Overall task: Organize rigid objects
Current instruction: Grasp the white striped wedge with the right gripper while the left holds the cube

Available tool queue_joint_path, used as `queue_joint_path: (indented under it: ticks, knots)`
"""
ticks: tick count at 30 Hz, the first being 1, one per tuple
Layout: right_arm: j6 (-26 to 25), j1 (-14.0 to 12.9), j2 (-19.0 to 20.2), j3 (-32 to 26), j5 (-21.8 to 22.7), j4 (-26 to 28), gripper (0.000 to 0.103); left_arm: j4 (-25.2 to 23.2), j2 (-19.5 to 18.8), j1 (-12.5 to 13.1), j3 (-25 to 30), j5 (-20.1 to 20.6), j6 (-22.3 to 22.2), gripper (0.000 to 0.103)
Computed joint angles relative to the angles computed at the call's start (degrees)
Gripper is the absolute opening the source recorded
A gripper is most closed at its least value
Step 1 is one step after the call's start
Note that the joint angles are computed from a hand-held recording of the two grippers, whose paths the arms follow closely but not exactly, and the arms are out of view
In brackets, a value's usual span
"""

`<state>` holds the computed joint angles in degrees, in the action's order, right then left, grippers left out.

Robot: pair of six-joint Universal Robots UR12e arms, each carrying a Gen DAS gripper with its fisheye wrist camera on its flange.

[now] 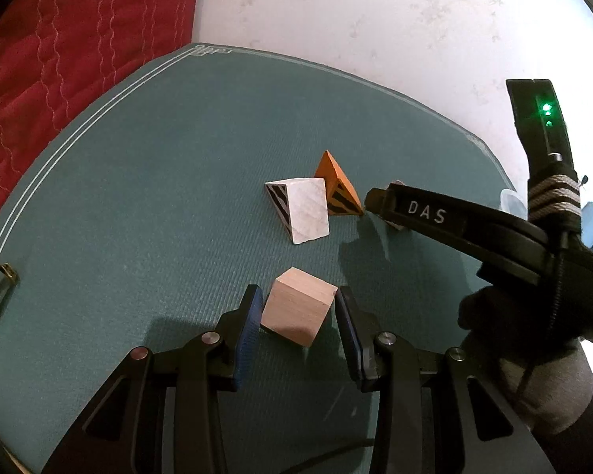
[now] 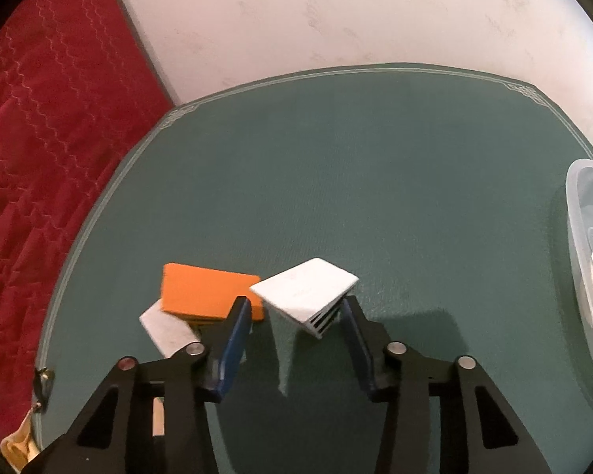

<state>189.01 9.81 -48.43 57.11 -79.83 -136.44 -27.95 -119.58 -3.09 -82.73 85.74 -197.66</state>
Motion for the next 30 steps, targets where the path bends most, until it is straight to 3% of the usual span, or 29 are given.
queue_joint_path:
  ticks: [11, 30]
  knots:
    - [-2.0, -0.1, -0.3, 0.3, -0.7, -0.4, 0.036, 0.0, 0.0, 0.3, 0.0, -0.6, 0.5, 0.039]
    - [-3.3, -0.9, -4.8, 8.0, -2.0, -2.9, 0.035, 0.2, 0.0, -0.2, 0.1, 0.0, 0.7, 0.039]
